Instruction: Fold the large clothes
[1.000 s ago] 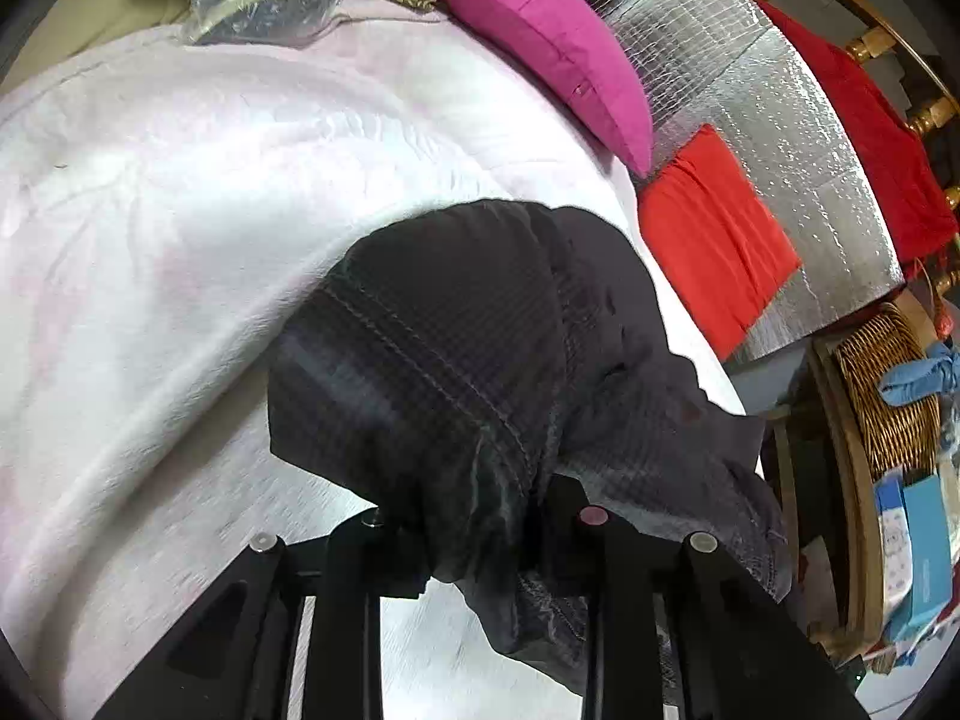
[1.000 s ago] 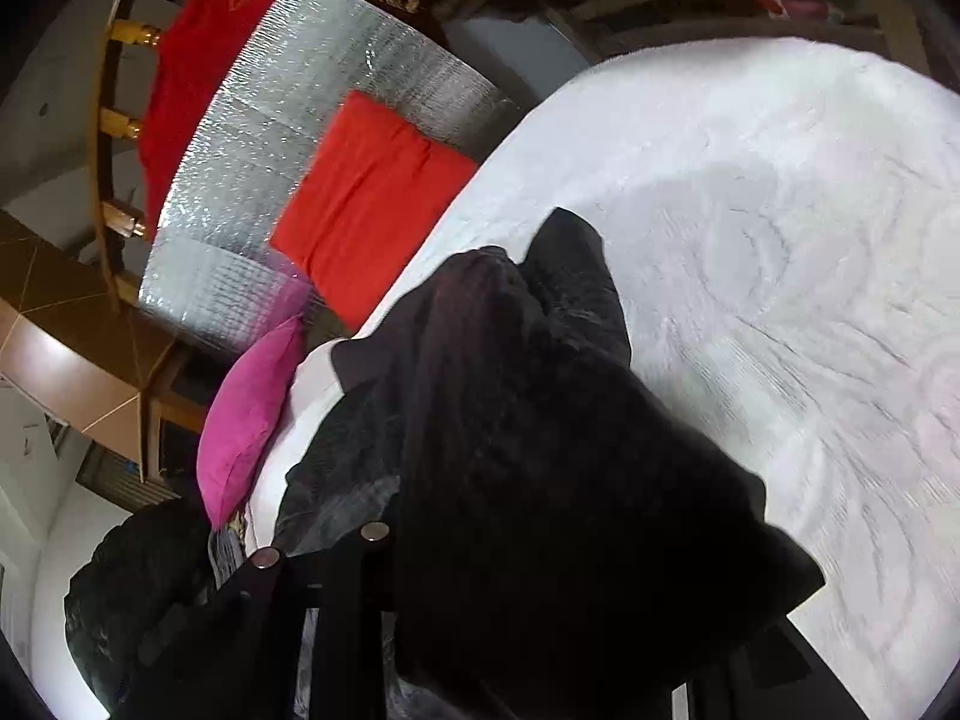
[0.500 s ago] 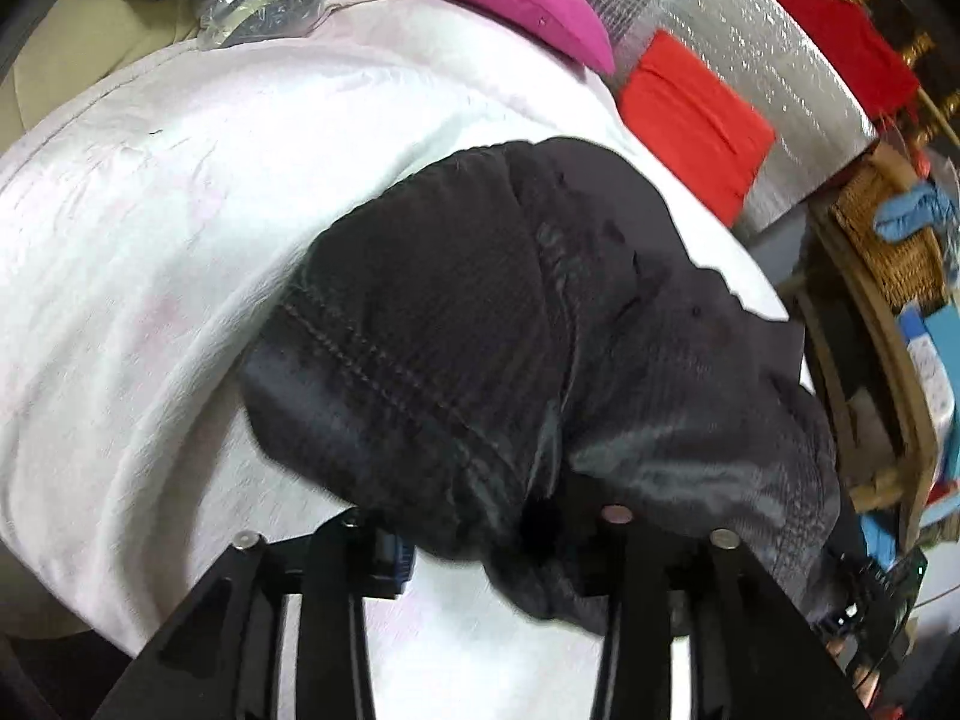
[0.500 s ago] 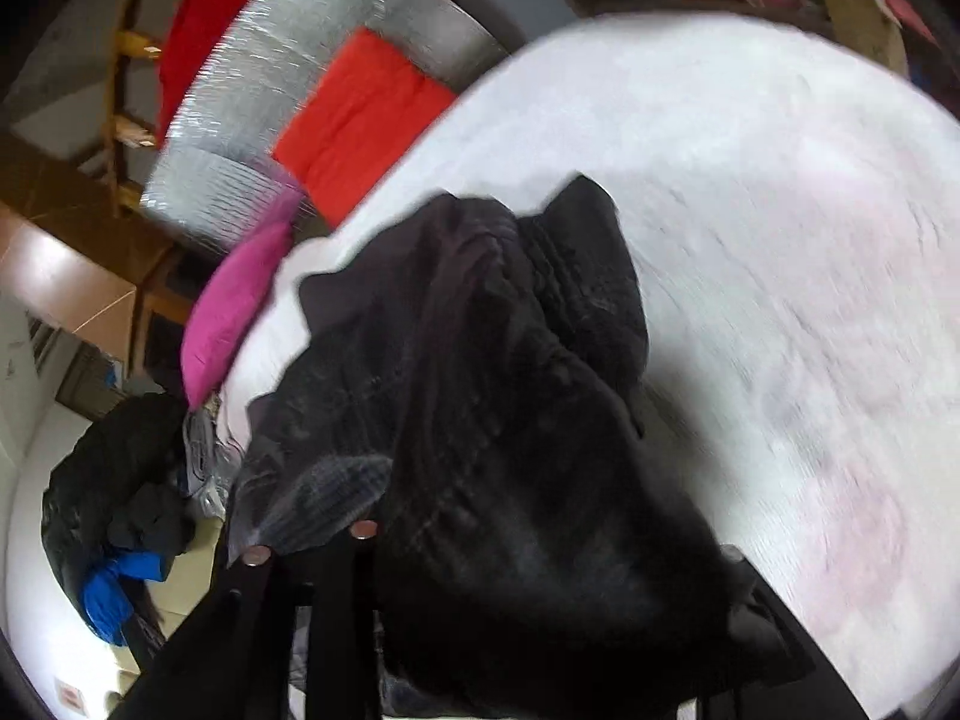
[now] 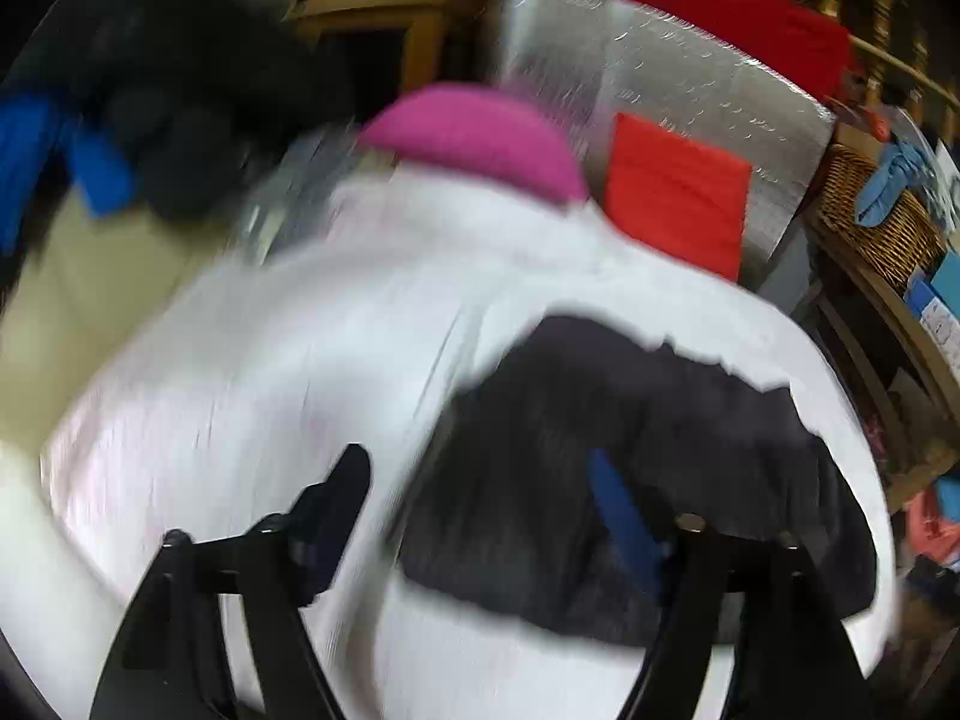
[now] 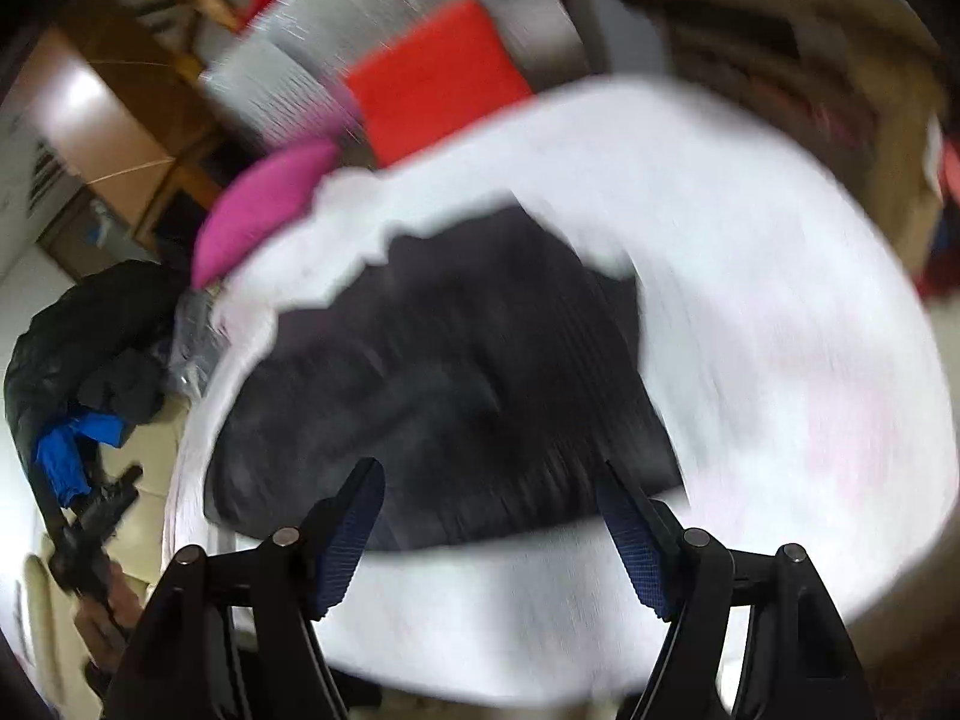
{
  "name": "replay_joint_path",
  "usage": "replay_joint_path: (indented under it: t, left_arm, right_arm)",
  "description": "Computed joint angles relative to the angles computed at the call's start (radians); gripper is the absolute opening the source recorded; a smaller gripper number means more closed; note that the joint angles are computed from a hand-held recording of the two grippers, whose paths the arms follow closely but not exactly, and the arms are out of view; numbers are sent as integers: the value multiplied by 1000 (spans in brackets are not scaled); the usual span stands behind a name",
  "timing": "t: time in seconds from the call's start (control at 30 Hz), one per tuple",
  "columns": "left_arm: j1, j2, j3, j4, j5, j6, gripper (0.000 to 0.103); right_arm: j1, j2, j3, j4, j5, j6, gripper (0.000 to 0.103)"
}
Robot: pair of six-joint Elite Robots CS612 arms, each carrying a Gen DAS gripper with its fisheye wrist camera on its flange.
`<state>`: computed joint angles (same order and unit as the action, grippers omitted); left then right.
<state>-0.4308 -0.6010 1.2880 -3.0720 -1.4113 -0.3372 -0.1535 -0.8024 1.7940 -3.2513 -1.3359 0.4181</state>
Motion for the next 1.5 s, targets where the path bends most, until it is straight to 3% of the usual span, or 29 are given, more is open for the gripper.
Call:
replay_joint_path:
  t: [0.1,0.17,0.2,0.23,0.3,0.33,0.43,0.47,0.5,0.53,0.57,0.63,0.67,0.7,0.73,0.77,0.83,1.0,1.13,1.17,1.23,1.3,1.4,1.47,1.5]
  left_arm:
    - [-16,93,-194,137,19,39,79]
    - [-19,173,-343,261,8,64,79]
    - [-20,201,-396,323,12,70,74]
    - [-19,241,-474,403,2,70,57]
    - [-9,303,-586,522,-63,59,35]
    - [-6,325,-621,561,-88,50,32]
    - [-8,389,-735,671,-102,65,35]
    - [-12,404,-763,690,-85,79,39]
    - [-16,415,-782,706,-79,101,53]
    - [-19,420,-789,707,-79,124,67]
    - [-24,425,-794,706,-70,166,73]
    - [-33,423,-775,690,-23,219,75]
    - [-37,419,-762,673,-13,232,74]
    - [-37,417,-754,659,-15,239,69]
    - [-34,413,-743,642,-45,248,47]
    - [-30,409,-734,631,-90,258,34]
    - [-32,402,-714,602,-88,263,6]
    - [-31,373,-646,483,-98,247,2]
    - [-42,366,-614,341,35,224,2]
    - [-44,373,-622,346,62,216,2]
    - [-43,405,-681,443,84,195,2]
    - [-42,426,-716,498,84,180,2]
    - [-56,406,-669,451,141,227,2]
    - [-58,390,-640,439,151,240,3]
    - [-58,376,-618,437,142,237,3]
  right_arm:
    - [9,55,-110,23,4,-48,76]
    - [25,113,-219,94,-37,-85,75]
    - [34,145,-277,125,-64,-108,74]
    - [40,171,-322,153,-74,-123,69]
    - [49,219,-406,206,-97,-152,66]
    - [56,246,-455,237,-114,-168,66]
    - [64,303,-563,331,-112,-190,66]
    - [64,319,-594,367,-103,-187,67]
    - [63,335,-625,408,-91,-184,67]
    - [65,345,-641,440,-96,-186,67]
    - [68,358,-662,464,-111,-192,67]
    - [75,378,-689,479,-148,-221,66]
    - [79,384,-696,477,-164,-232,52]
    - [83,387,-701,470,-182,-242,40]
    - [88,391,-710,471,-201,-261,29]
    - [92,391,-709,464,-218,-276,24]
    - [104,388,-710,447,-257,-308,13]
    - [102,370,-683,321,-268,-262,10]
    - [94,392,-714,233,-275,-194,10]
    - [94,405,-731,239,-278,-189,10]
    - [90,447,-793,321,-276,-169,10]
    - [78,478,-837,425,-228,-123,12]
    - [66,457,-807,400,-172,-75,26]
    - [57,430,-761,368,-128,-58,59]
    - [54,420,-738,337,-115,-49,81]
